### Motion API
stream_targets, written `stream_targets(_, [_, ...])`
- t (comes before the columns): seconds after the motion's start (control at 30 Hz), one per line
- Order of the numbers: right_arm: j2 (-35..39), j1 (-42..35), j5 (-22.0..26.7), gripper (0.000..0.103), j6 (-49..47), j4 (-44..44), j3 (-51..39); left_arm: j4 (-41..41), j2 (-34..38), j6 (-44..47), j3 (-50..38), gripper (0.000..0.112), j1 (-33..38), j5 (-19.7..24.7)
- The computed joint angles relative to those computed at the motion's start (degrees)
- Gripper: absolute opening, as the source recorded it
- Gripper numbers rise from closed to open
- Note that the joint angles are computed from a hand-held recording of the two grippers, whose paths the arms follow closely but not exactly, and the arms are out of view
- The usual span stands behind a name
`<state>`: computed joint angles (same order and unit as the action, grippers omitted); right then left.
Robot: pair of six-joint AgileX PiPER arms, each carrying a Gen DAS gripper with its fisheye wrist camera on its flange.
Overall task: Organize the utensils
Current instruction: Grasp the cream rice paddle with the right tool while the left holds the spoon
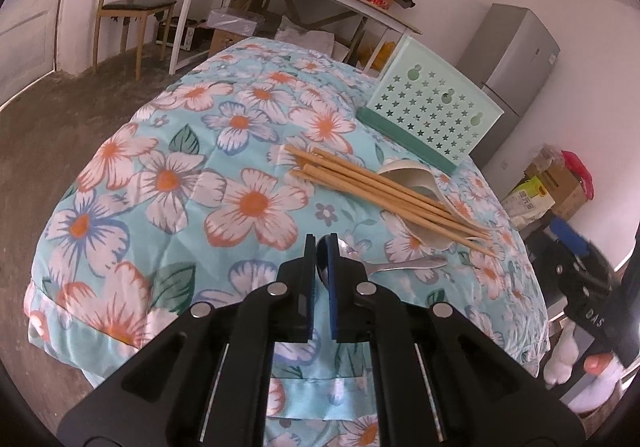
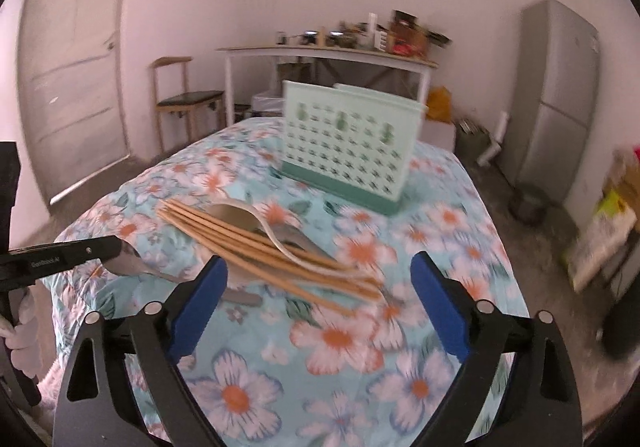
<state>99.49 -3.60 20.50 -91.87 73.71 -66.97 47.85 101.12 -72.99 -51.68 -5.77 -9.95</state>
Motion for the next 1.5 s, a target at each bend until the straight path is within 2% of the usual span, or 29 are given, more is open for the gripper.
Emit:
stream_targets(0.1, [2.48, 1.97, 0.95, 0.079, 5.06, -7.05, -4.43, 1.91, 0.84, -2.18, -0.50, 0.005, 0.56, -0.45])
stream_targets(0.2, [6.23, 4.14, 2.95, 0.071, 12.51, -17.71, -10.59, 0.98, 1.47, -1.61, -0.60, 0.005, 1.03, -1.55])
stream_targets(0.37, [14.44, 7.92, 8.69, 0.060, 23.13, -36.07, -23.58, 2.98, 2.69, -3.75, -0.86, 0.005, 2.36, -3.81])
stream_targets(0.6, [24.65, 10.18, 19.93, 0.042, 30.02, -48.54, -39.79, 1.77, 3.11, -1.79, -0.38, 0.005, 3.11, -5.78])
stream_targets(0.67, [26.60, 10.41, 21.57, 0.038, 31.17, -50.38, -42.68, 2.13, 3.20, -1.97, -0.30, 0.005, 3.29, -6.23])
stream_targets(0.73, [28.16, 10.45, 23.12, 0.032, 32.01, -51.27, -45.35, 2.47, 3.31, -2.15, -0.35, 0.005, 3.49, -6.51])
stream_targets(0.87, [30.42, 10.51, 26.22, 0.009, 33.51, -52.48, -49.27, -0.05, 3.09, 0.71, -0.06, 0.005, 3.23, -6.75])
stream_targets(1.13, [28.31, 7.09, 28.61, 0.006, 32.45, -44.69, -49.72, -2.06, -0.90, 3.57, 1.26, 0.002, 2.80, -8.04])
stream_targets(1.3, [25.15, 3.32, 29.99, 0.006, 30.77, -36.80, -47.84, -3.57, -5.17, 5.62, 1.52, 0.002, 1.79, -7.27])
stream_targets(1.5, [24.74, -0.96, 33.55, 0.006, 31.87, -28.66, -50.48, 1.85, -9.67, 1.65, -0.06, 0.003, 0.59, -4.90])
